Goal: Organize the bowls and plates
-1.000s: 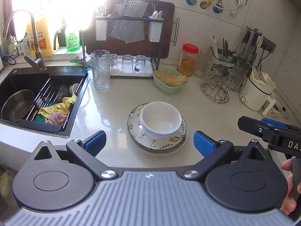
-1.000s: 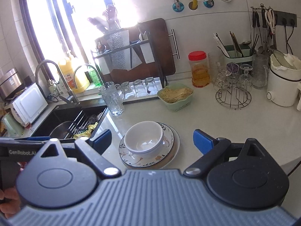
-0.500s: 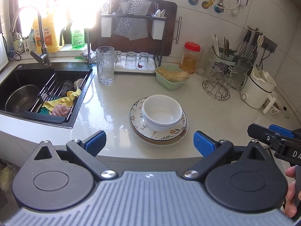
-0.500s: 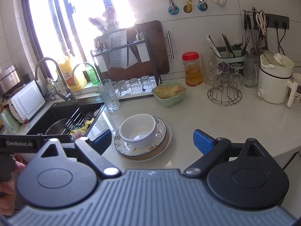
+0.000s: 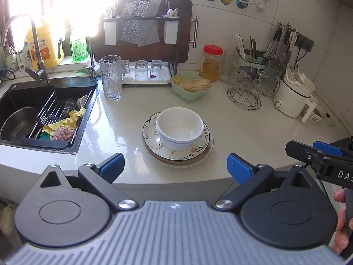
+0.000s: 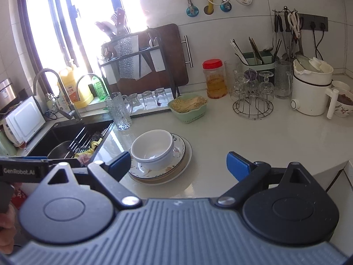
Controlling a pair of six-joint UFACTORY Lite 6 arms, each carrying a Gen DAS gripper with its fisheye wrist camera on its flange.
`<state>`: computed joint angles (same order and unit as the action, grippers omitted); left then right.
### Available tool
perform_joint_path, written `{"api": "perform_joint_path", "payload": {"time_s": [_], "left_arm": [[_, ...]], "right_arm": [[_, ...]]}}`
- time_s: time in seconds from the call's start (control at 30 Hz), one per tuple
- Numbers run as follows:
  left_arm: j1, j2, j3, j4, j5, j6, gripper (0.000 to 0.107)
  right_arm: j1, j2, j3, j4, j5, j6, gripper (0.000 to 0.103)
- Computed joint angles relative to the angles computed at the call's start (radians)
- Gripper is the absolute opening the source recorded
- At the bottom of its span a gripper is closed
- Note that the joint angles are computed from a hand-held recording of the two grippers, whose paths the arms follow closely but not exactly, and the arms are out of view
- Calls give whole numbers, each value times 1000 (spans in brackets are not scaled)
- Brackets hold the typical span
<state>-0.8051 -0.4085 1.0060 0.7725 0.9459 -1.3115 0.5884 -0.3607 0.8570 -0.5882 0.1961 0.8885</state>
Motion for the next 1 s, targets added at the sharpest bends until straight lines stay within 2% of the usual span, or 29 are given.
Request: {"api": "perform_joint_path", "payload": {"time_s": [0.3, 0.43, 1.0], "left_arm": [[-3, -22, -34, -21, -4, -19, 101], [-31, -16, -41, 6, 33, -56, 101], [-84, -7, -37, 36, 103, -129, 101]], "right_arm": [[0, -31, -31, -9, -3, 11, 95], [-7, -49, -44, 17, -10, -15, 95], [-63, -75, -74, 302, -27, -322, 95]]}}
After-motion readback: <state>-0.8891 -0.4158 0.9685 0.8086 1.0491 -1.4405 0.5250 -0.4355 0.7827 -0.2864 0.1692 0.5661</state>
